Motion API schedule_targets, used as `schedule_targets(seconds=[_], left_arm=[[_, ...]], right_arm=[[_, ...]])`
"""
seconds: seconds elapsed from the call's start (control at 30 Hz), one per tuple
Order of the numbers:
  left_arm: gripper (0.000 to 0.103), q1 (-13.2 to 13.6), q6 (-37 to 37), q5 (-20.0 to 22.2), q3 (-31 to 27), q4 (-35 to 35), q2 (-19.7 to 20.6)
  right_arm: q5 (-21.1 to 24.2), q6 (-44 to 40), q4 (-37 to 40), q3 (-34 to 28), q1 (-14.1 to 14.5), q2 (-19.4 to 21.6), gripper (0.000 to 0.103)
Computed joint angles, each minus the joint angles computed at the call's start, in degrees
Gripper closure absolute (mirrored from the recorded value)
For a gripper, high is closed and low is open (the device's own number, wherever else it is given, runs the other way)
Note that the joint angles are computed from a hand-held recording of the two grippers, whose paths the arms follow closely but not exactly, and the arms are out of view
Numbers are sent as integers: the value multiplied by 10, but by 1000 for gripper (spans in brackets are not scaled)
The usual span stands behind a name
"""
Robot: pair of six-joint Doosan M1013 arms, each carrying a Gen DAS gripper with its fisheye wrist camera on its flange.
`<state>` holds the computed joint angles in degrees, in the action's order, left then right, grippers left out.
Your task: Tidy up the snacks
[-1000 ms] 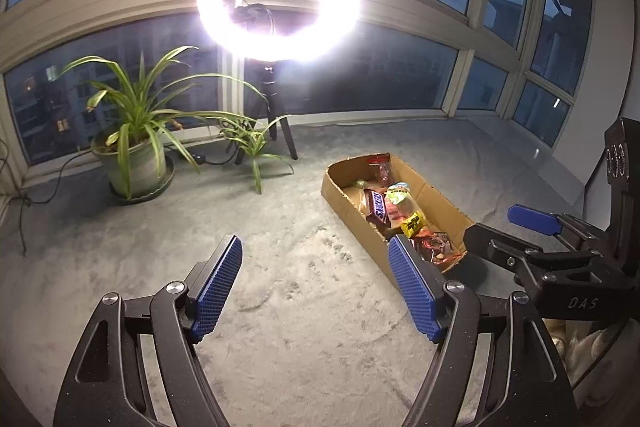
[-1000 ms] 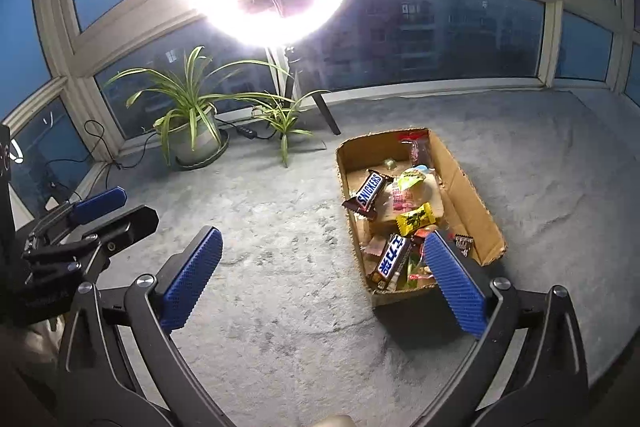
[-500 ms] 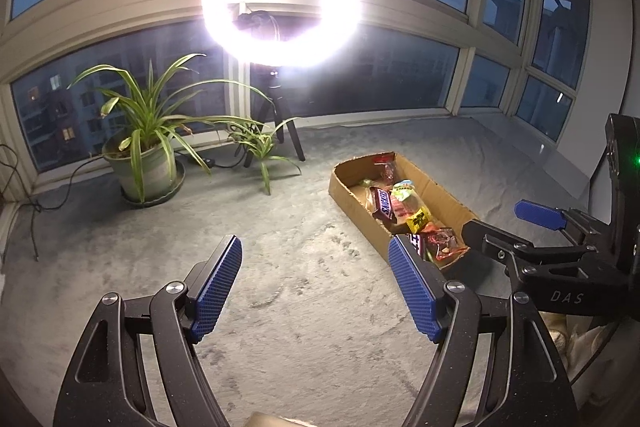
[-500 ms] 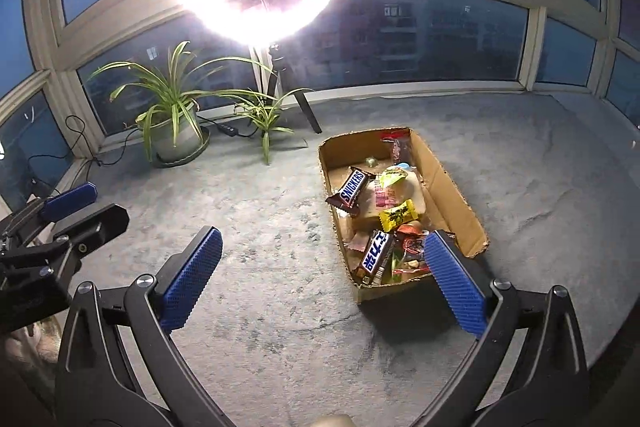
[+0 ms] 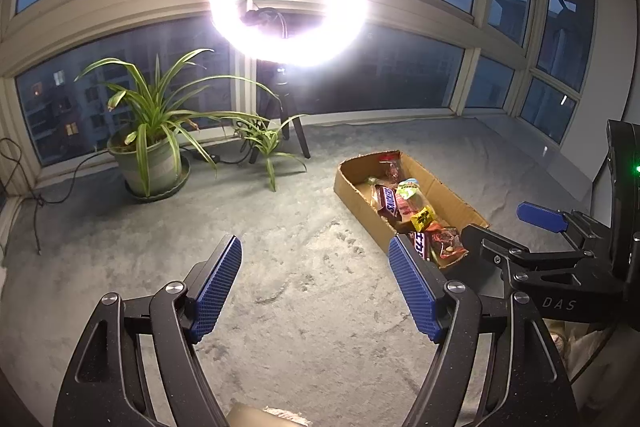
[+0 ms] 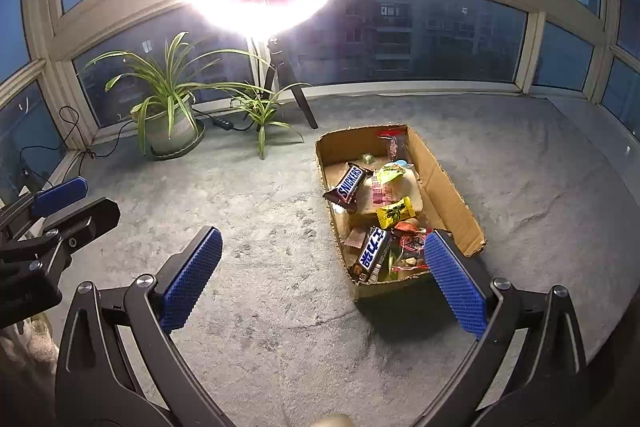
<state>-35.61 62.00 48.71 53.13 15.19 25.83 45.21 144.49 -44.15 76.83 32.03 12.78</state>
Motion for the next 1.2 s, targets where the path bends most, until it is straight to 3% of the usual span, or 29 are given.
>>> schedule_targets(seconds=[1.2], left_arm=[[26, -2, -39, 8, 7, 25, -3]], right_arm=[[6, -11, 6, -5, 4, 4, 0]])
